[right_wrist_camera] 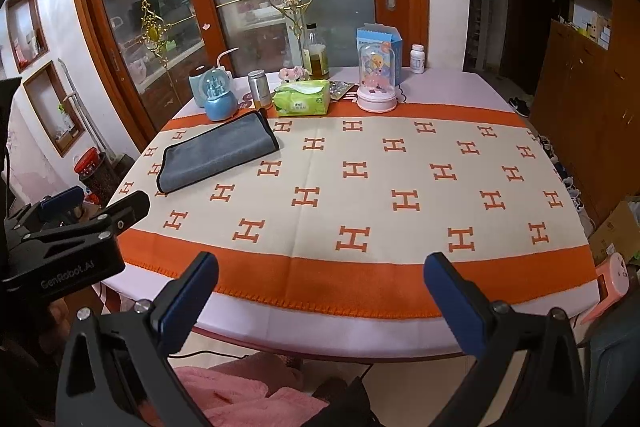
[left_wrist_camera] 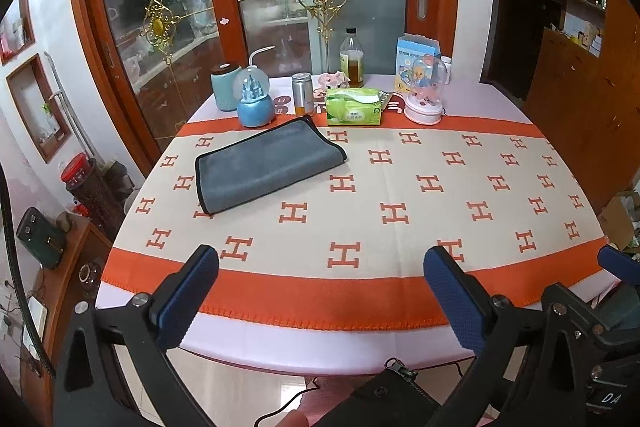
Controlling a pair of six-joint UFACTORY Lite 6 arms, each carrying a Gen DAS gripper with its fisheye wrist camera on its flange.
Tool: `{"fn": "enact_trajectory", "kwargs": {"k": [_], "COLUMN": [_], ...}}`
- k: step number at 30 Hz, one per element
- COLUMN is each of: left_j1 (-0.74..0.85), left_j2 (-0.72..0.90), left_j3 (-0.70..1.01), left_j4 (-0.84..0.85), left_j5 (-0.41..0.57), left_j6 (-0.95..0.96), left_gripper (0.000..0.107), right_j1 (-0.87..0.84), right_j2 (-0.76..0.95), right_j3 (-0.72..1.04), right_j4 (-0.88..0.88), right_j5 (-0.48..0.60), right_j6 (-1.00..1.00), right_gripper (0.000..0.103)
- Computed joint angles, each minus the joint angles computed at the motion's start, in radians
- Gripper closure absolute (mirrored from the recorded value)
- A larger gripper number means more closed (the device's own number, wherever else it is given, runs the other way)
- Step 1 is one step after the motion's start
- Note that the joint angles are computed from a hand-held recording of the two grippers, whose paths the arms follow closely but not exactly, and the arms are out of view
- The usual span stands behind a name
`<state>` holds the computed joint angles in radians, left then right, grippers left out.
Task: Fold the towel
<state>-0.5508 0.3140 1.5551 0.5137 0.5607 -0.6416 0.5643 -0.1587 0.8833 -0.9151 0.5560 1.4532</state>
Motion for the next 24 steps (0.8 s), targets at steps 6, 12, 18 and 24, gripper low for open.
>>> {"fn": "enact_trajectory", "kwargs": {"k": [6,12,18,24], "left_j1": [-0.005,-0.004,-0.008,-0.008], "left_j2": [-0.003,-0.002,-0.002,0.015], "left_j3": [-0.004,-0.005,-0.006,0.019], "left_j4": [0.024,0.037,0.050,0.027], "left_j5": [0.002,-0.010,-0.011,-0.010], "left_j6": [-0.036,-0.054,-0.067,-0.035], "left_gripper": [0.005,0.005,0.005,0.005], "right_j1": [-0.020,-0.041,-0.049,-0.057], "right_j2": [0.013,0.023,0.018,0.029], "right_j3": [0.006,0.006,-0.003,0.005], "right_j4": [-0.005,-0.008,-0.013,0.011], "right_j5": [-0.033,-0.069,-0.080,-0.084], "right_j6": [-0.014,-0.021,-0.014,-0.033], "right_gripper": [0.000,0.000,0.000,0.000]}}
